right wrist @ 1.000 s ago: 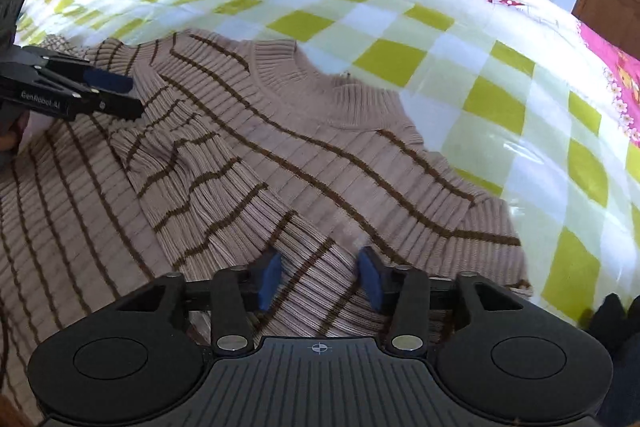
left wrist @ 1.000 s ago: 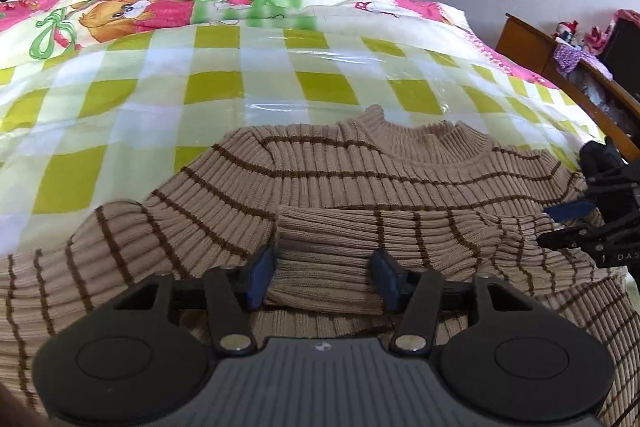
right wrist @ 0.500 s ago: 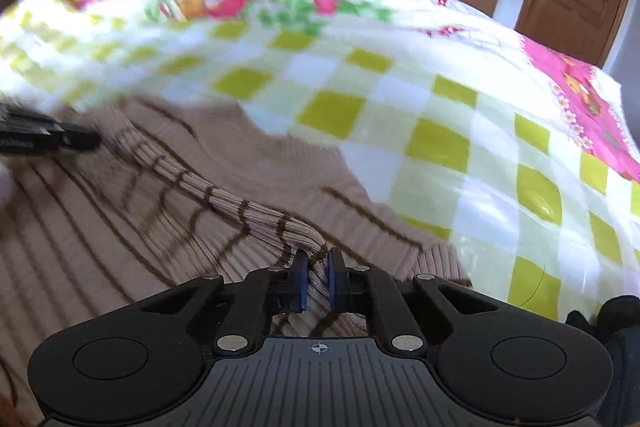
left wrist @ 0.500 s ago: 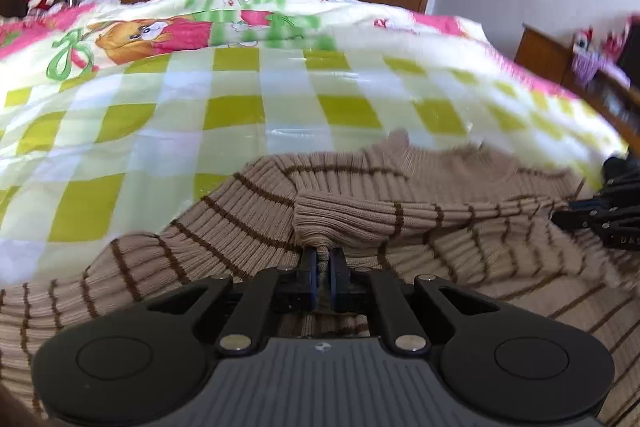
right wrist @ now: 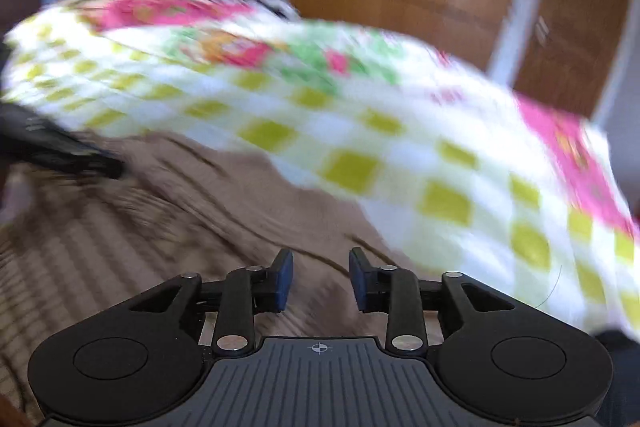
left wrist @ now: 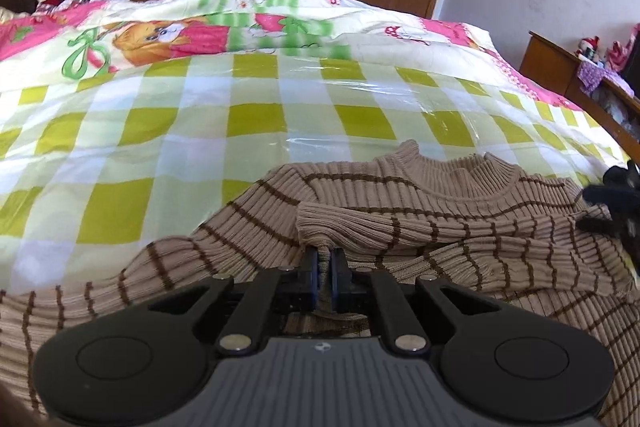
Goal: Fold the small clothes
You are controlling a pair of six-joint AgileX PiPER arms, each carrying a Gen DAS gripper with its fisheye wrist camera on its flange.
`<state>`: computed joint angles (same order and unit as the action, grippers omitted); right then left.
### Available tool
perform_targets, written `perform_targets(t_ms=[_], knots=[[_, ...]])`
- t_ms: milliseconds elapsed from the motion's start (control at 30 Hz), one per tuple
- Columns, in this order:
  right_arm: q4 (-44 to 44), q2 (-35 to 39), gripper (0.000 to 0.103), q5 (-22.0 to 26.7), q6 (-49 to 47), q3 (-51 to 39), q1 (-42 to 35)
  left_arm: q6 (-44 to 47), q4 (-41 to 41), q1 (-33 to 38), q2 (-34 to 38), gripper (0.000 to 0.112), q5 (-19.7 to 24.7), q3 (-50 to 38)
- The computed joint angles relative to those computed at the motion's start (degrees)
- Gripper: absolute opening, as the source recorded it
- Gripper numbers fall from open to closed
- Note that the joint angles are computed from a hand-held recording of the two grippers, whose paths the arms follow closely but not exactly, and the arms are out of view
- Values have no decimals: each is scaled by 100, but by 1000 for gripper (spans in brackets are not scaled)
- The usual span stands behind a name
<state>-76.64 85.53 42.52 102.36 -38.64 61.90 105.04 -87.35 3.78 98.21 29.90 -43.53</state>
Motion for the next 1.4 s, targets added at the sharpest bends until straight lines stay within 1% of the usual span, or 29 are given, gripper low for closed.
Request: perform_targets(t_ms=[33,100,133,167,200,267,300,367,400,433,500,533,600,700,733,767,800,867,900,967,1033,1100,1133,1167,1233,1267,1333,1367,1400], knots=[[-151,126,34,51,58,-81,225,-85,61,-8,2,23,-11,-25],[-501,595,37,631,260,-320,735,-200,260,-26,-61,23,-18,-44],[-745,714,38,774,431,-342,877,-240,371,-28,-88,23,-29,-50],[-911,715,40,693,598,-320,887,-298,498,-23,-111,23,-46,-59],[-920,677,40,443,664,-318,788,-340,569,-20,-119,23,-92,-63],[-964,659,38,-188,900,-279,484,-533,703,-23,-88,29,-231,-106],[-1035,719,36,-526,964,-265,309,-682,831,-11,-72,30,-228,-142],[-1133,969,34,-837,1069,-362,154,-992,1062,54,-135,31,-116,-179],[-1192,1076,34,-1063,1121,-415,51,-1057,1156,102,-203,31,-48,-182],[-1234,1174,34,-1181,1139,-474,-3,-1016,1161,144,-294,33,-40,-152],[-1207,1268,35,-1170,986,-526,81,-829,1012,278,-541,33,-59,-39],[-992,1300,35,-1266,631,-592,92,-800,943,371,-650,33,19,-2],[-836,1401,37,-1261,314,-651,150,-731,862,612,-836,33,498,17],[-676,1344,37,-1382,2,-681,176,-754,941,529,-970,33,1099,-79],[-809,1199,35,-1547,133,-587,133,-920,1104,373,-883,33,1301,-223],[-1005,1101,34,-1647,342,-520,117,-1100,1277,153,-776,33,1366,-365],[-1047,1086,34,-1619,369,-538,141,-1282,1454,-106,-642,33,1331,-514],[-1273,1207,34,-1375,411,-639,256,-1596,1797,-587,-296,33,1173,-837],[-1232,1306,34,-1402,247,-753,231,-1940,2121,-743,-87,33,1217,-1069],[-1233,1518,34,-1592,23,-935,101,-2755,2813,-923,456,33,1578,-1655],[-1098,1757,34,-1711,-225,-1127,-29,-2996,3043,-1101,688,33,1435,-1768],[-836,1786,25,-2112,-225,-1184,-211,-3271,3331,-1263,896,33,1153,-1868],[-607,1771,19,-2310,-332,-1198,-264,-3342,3392,-1317,976,32,1001,-1860],[-273,1751,16,-2554,-583,-1191,-320,-3326,3342,-1312,1044,31,936,-1862],[-66,1736,16,-2677,-598,-1127,-266,-3331,3178,-1286,1094,30,904,-1859],[159,1710,16,-2682,-799,-1123,-227,-3321,3082,-1287,1084,29,843,-1834],[886,1603,15,-2862,-1390,-1116,-270,-3379,2992,-1293,1143,26,748,-1875],[1255,1567,15,-2962,-1629,-1105,-301,-3447,3012,-1235,1157,26,839,-1916],[1441,1519,15,-2932,-1734,-1091,-259,-3403,2982,-1183,1129,26,924,-1909]])
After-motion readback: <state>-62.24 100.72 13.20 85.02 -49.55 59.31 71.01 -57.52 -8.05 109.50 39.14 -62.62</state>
